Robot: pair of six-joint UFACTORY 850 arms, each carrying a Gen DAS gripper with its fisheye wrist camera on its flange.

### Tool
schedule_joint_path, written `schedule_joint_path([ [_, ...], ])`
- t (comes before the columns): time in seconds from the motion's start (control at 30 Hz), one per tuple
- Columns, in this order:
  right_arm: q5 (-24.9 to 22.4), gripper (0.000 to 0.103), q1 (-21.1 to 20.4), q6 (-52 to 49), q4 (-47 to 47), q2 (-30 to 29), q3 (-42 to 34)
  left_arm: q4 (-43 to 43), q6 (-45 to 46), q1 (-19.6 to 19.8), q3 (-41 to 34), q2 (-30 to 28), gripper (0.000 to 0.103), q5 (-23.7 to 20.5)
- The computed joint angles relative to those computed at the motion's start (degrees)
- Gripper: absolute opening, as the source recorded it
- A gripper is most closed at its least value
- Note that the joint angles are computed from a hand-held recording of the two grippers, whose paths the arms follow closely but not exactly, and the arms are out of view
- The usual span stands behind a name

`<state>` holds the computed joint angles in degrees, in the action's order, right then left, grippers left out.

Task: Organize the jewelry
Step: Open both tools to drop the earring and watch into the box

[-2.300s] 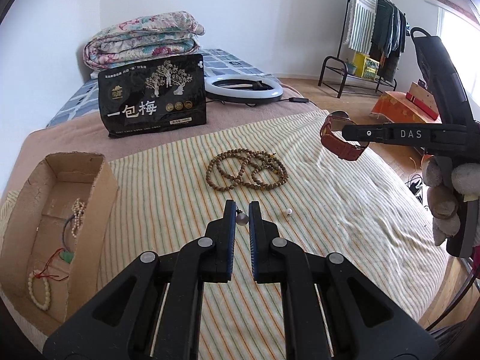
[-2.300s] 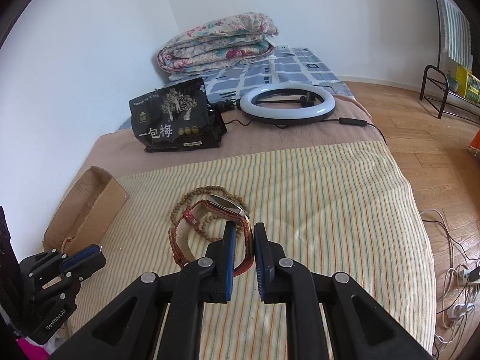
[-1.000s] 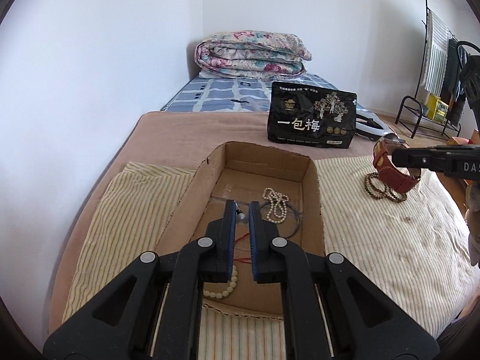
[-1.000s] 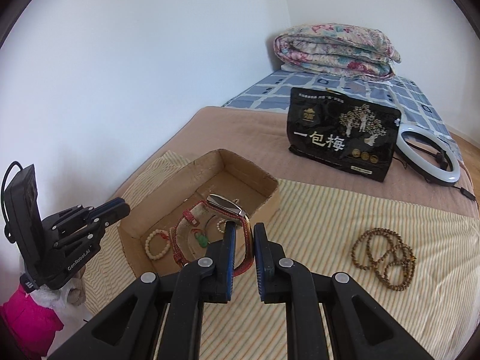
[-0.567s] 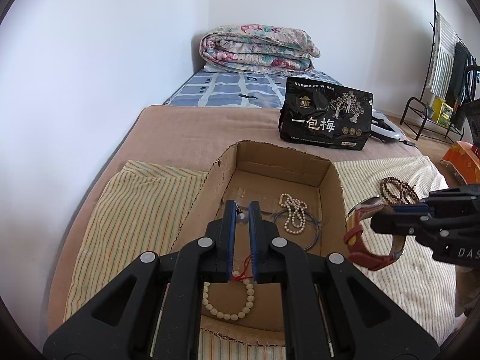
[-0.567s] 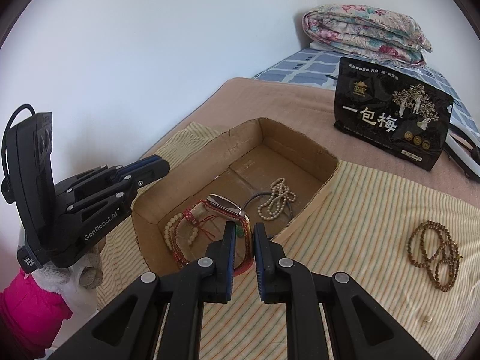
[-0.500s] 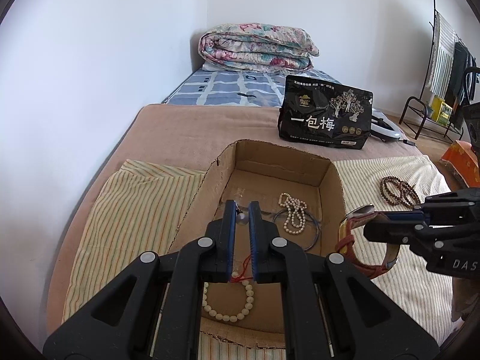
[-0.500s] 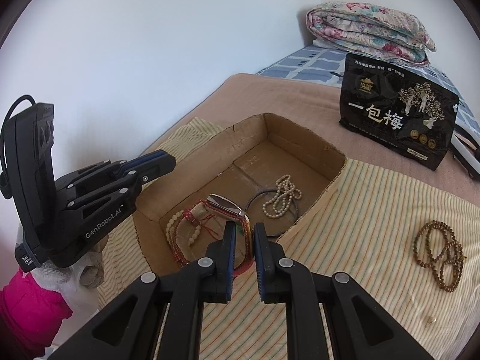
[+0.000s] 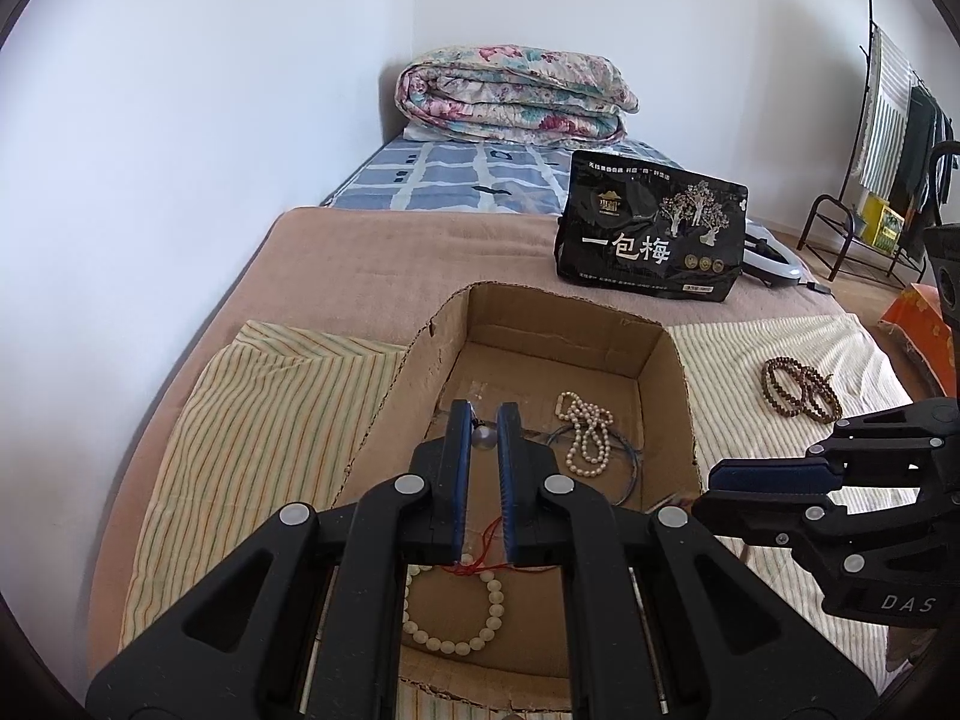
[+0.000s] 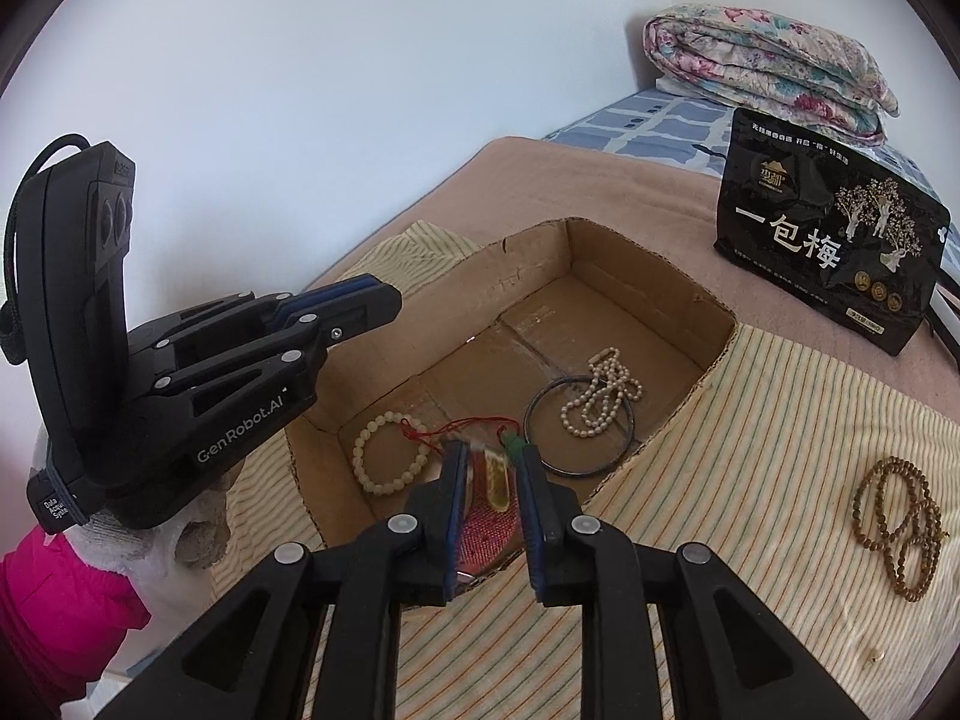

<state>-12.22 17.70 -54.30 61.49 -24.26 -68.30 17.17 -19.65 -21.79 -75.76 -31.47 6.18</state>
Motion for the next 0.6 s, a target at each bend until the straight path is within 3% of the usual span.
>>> schedule_joint_path([
  [0.1,0.8,0.030,0.2,-1.3,1.1,0.5,0.3,2.1,-2.5,0.0,-0.5,-0.2,0.010,-0.8],
  [0.2,1.1,0.032,0.2,-1.2,1.1,0.7,0.5,-4.0,3.0,-0.1,0.0,0.1,0.032,0.0],
  [0.6,2.3,0.033,-0.5,-2.7,3.4,1.9,1.6,-5.7,4.4,0.0,0.6,0.9,0.032,0.3],
])
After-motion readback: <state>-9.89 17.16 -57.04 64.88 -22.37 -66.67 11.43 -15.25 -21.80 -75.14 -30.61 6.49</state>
